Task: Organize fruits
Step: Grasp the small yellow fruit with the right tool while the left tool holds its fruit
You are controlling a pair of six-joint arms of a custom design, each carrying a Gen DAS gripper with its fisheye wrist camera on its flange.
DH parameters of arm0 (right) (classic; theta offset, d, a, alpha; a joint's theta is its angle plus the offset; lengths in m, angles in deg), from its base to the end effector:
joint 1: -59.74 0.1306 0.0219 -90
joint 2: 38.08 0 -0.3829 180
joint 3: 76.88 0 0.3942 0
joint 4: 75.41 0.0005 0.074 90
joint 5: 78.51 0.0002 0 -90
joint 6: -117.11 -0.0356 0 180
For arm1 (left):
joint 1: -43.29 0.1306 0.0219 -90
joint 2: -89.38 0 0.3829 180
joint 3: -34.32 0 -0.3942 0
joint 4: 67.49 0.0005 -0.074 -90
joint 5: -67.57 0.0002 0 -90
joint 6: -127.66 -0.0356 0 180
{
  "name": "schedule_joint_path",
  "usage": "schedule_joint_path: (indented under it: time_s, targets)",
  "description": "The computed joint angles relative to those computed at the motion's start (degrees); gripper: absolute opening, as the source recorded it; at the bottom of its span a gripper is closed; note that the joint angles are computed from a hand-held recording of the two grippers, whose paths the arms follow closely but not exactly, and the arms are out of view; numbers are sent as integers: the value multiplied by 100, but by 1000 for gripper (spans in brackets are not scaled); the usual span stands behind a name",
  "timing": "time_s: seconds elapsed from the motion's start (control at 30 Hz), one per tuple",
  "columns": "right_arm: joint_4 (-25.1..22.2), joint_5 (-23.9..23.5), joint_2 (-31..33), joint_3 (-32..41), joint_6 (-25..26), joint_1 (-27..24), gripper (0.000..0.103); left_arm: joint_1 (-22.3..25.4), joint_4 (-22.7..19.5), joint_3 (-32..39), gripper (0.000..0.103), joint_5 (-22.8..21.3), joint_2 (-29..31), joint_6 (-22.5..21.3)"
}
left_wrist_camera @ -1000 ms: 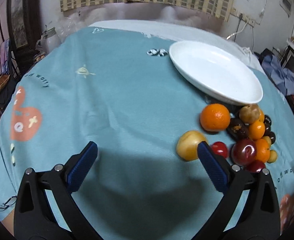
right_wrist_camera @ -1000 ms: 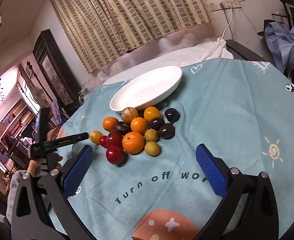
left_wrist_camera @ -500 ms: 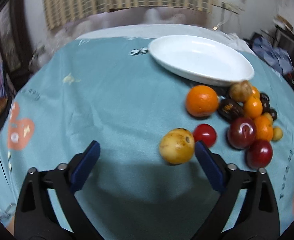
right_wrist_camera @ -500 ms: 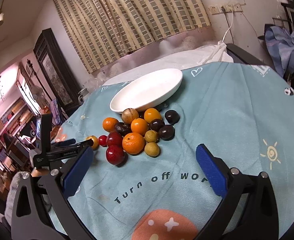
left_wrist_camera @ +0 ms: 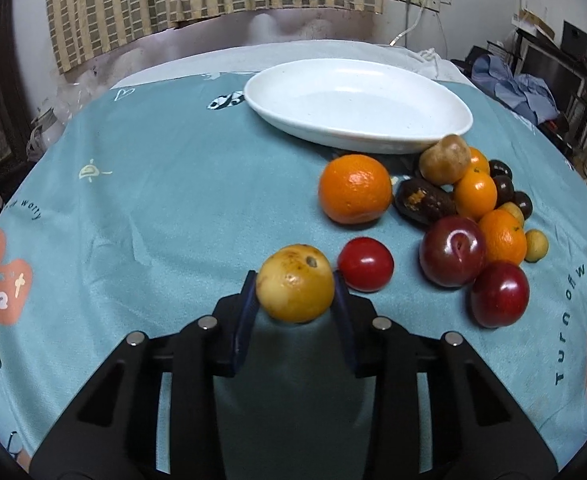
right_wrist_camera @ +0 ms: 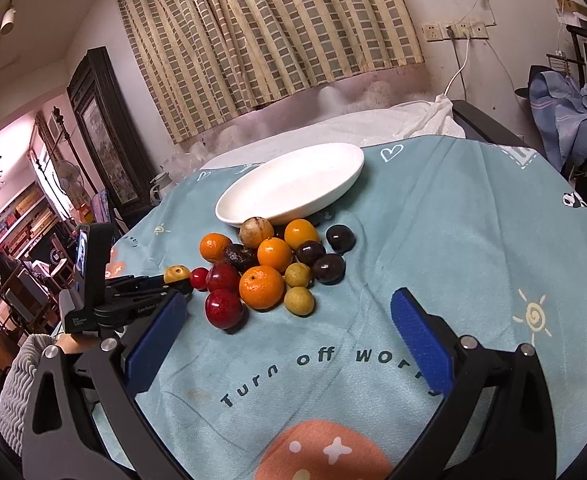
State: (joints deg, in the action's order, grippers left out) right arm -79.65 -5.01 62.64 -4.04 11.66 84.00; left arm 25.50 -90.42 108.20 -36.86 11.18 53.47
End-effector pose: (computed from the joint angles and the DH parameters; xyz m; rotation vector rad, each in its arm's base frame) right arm 0.4820 0.2278 0.2648 -0.3422 2.1632 0.7077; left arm 0.4947 -0.1499 0.2366 -0.0671 2.4200 0.0445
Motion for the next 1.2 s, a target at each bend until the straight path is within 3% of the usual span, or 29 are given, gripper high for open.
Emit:
schedule_joint_path:
  time_s: [0.1, 0.2, 0.4, 0.47, 0.53, 0.67, 0.9, 0.97, 1.03, 1.2]
  targets:
    - [-138, 82, 16, 43, 36, 10, 99, 32, 140, -126, 36, -69, -123, 124]
    - [-609, -67, 116, 231, 245, -19, 81, 75, 276, -278, 36, -106, -284, 164]
    - [-1710, 340, 397, 770, 1400, 173, 79, 129, 543, -502, 37, 163, -519, 303]
    - [-1969, 514, 559, 990, 1812, 346, 73, 139, 567, -529, 37, 189, -555, 318]
    - [-2147, 810, 808, 1273, 2097, 514, 59, 136, 588, -547, 37, 200, -572, 329]
    - [-2370, 857, 1228, 1733, 2007, 511, 43, 137, 584, -556, 37, 258, -576, 342]
    - [-2330, 627, 1571, 1947, 1771, 384, 42, 124, 449, -437, 37, 367, -451, 235]
    - [-2300, 557, 1595, 1974, 1732, 361, 38, 114, 393, -387, 37, 388, -395, 221]
    - [-2218, 462, 1568, 1925, 1665, 337, 27, 114, 341, -343, 37, 436, -339, 203]
    - [-2123, 392, 1535, 1876, 1571, 313, 26, 113, 271, -283, 37, 455, -233, 181]
